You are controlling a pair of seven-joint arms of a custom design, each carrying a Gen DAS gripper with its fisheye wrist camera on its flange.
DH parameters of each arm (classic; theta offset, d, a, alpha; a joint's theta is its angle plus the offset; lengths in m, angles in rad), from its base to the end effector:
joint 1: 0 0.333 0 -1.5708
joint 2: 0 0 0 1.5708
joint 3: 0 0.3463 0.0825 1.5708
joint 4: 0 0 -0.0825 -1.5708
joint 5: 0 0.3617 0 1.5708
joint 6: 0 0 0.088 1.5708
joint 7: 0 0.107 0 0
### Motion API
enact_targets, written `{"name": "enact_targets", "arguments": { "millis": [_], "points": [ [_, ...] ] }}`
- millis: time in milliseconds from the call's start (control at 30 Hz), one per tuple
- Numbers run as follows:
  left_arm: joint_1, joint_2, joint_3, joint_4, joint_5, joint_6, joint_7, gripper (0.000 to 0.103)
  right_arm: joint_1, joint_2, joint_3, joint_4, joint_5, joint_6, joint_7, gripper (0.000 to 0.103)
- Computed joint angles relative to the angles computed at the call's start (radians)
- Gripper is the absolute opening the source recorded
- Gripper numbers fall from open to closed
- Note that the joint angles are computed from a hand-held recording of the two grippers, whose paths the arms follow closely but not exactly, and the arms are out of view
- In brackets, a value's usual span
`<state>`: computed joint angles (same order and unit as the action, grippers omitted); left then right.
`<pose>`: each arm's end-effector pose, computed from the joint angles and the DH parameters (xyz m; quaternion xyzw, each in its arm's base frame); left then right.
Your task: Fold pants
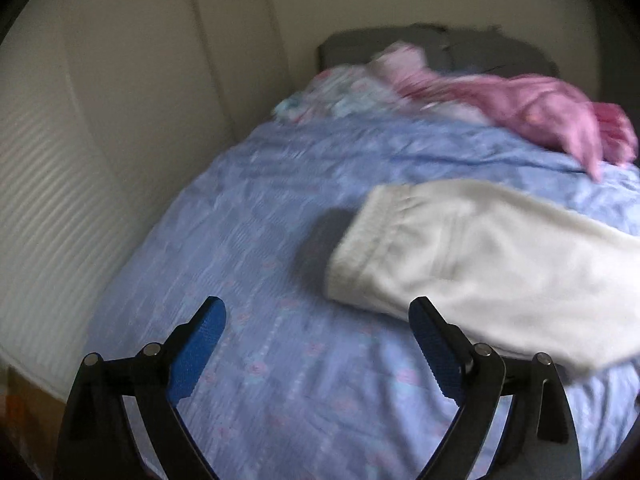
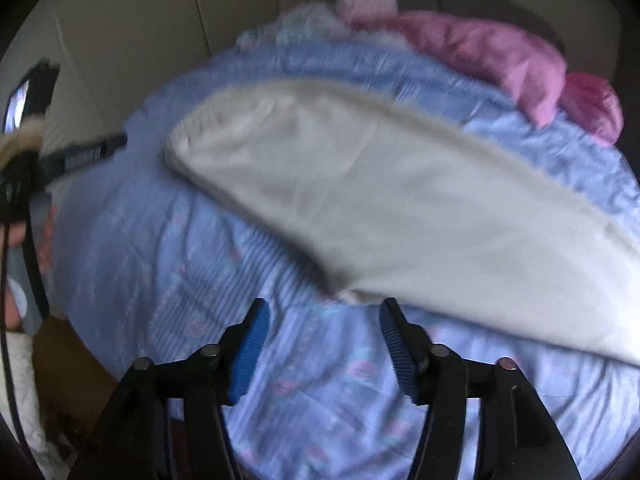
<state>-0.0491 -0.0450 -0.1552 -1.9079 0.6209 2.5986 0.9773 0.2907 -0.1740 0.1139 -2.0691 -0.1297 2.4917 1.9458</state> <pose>0.5584 -0.1297 0.6333 -0.6323 0.6510 -0.2242 0.3551 0.4793 0.2110 0.6115 -0.7119 0.6355 -0.1701 0.2457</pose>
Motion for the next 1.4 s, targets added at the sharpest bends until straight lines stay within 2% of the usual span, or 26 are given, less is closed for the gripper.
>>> {"name": "enact_targets", "arguments": {
  "millis": [100,167,300,400,567,700,767,900,967,1033,1067,1167,1200,1400],
  "points": [
    [-0.028,-0.069,-0.02,-0.049,-0.065,0.055,0.06,0.094,-0.031,-0.115,-0.02,-0.084,-0.019,0.077,0.005,0.071],
    [-0.058,-0.107,-0.032,-0.076,-0.15,0.1,0.129,0.094,-0.054,-0.184,-0.039,-0.129,-0.01,0.119,-0.012,0.071],
    [-0.113,-0.13,-0.064,-0.085,-0.274,0.148,0.239,0.095,-0.13,-0.317,-0.048,-0.216,-0.025,0.181,-0.018,0.076],
    [-0.14,-0.11,-0.111,-0.056,-0.272,0.169,0.263,0.095,-0.201,-0.411,-0.057,-0.274,-0.055,0.195,-0.04,0.076],
    [-0.229,-0.009,-0.165,0.048,-0.292,0.168,0.293,0.095,-0.351,-0.543,-0.082,-0.381,-0.103,0.271,-0.044,0.076],
    [-0.321,0.112,-0.18,0.156,-0.313,0.171,0.3,0.095,-0.434,-0.602,-0.152,-0.468,-0.09,0.376,-0.082,0.076],
    [-0.372,0.183,-0.184,0.229,-0.323,0.162,0.309,0.095,-0.503,-0.615,-0.174,-0.511,-0.082,0.439,-0.096,0.077],
    [-0.492,0.299,-0.15,0.347,-0.237,0.156,0.279,0.095,-0.587,-0.604,-0.237,-0.579,-0.035,0.544,-0.133,0.077],
    [-0.551,0.351,-0.12,0.4,-0.177,0.16,0.265,0.095,-0.608,-0.587,-0.281,-0.613,-0.003,0.605,-0.156,0.077],
    [-0.613,0.4,-0.081,0.451,-0.108,0.156,0.239,0.095,-0.601,-0.552,-0.338,-0.639,0.04,0.666,-0.177,0.077],
    [-0.623,0.421,-0.079,0.473,-0.107,0.149,0.25,0.095,-0.604,-0.53,-0.354,-0.645,0.062,0.685,-0.179,0.077],
    [-0.65,0.496,-0.085,0.557,-0.142,0.11,0.292,0.095,-0.506,-0.481,-0.487,-0.665,0.136,0.756,-0.215,0.077],
    [-0.657,0.519,-0.086,0.583,-0.158,0.096,0.303,0.095,-0.457,-0.462,-0.542,-0.665,0.164,0.779,-0.222,0.077],
    [-0.71,0.665,-0.068,0.77,-0.241,-0.015,0.348,0.095,0.017,-0.455,-1.006,-0.625,0.3,0.867,-0.272,0.077]
  ]
}}
